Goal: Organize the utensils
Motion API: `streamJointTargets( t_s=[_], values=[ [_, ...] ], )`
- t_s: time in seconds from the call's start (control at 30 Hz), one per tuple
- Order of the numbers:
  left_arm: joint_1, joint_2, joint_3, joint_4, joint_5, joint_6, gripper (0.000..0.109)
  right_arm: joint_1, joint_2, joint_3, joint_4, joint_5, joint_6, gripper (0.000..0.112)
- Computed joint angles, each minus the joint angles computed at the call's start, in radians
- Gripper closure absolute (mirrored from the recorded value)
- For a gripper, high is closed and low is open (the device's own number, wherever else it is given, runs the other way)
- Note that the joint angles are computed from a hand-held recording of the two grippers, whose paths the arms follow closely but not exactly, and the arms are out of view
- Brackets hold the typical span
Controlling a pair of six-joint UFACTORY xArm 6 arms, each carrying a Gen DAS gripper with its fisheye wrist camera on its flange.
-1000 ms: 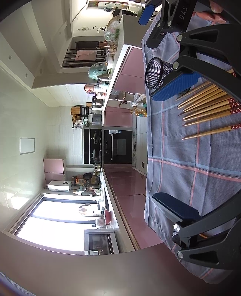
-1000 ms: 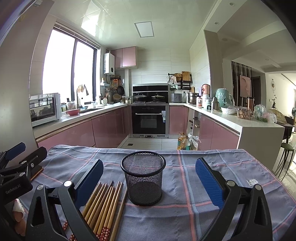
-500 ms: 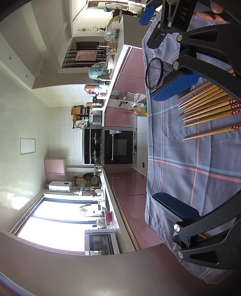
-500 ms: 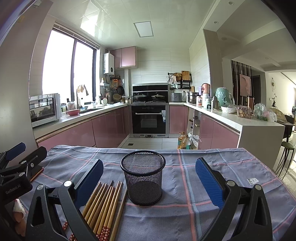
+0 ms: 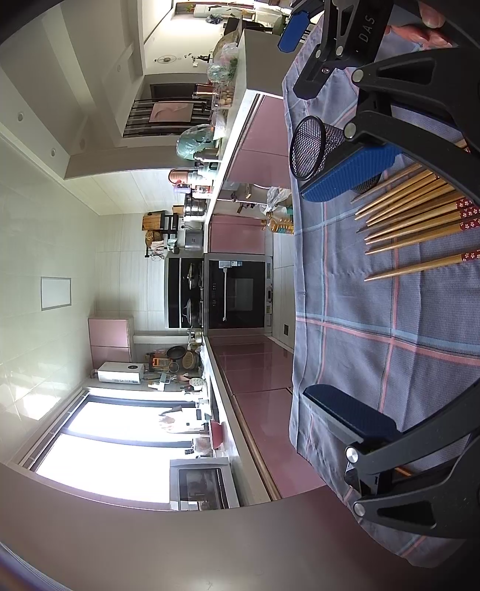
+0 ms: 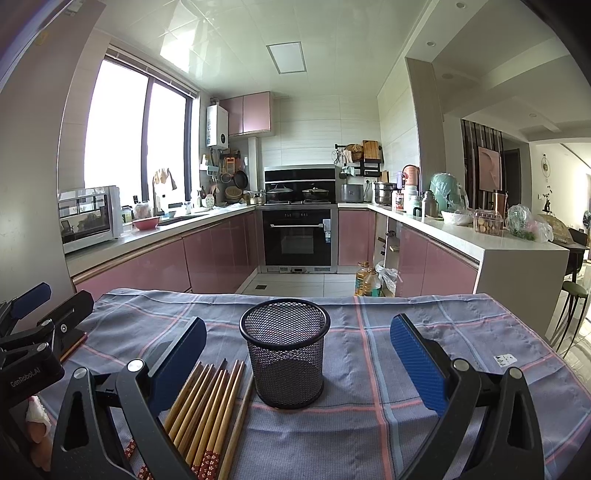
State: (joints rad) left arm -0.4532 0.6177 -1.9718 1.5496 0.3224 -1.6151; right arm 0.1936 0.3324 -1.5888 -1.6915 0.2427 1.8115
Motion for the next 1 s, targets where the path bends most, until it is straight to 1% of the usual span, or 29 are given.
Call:
streamJointTargets(
  t_s=[0.6,1.0],
  values=[
    [-0.002,0.009,-0.011,-0.008,0.002,0.011,0.011,0.0,0.006,-0.004,-0.008,-0.001,0.01,0.016],
    [-0.003,0.012,-0.016,-0.013,0.001,0.017,0.011,-0.001,0.006,-0.001,0.01,-0.008,-0.006,0.016]
  ],
)
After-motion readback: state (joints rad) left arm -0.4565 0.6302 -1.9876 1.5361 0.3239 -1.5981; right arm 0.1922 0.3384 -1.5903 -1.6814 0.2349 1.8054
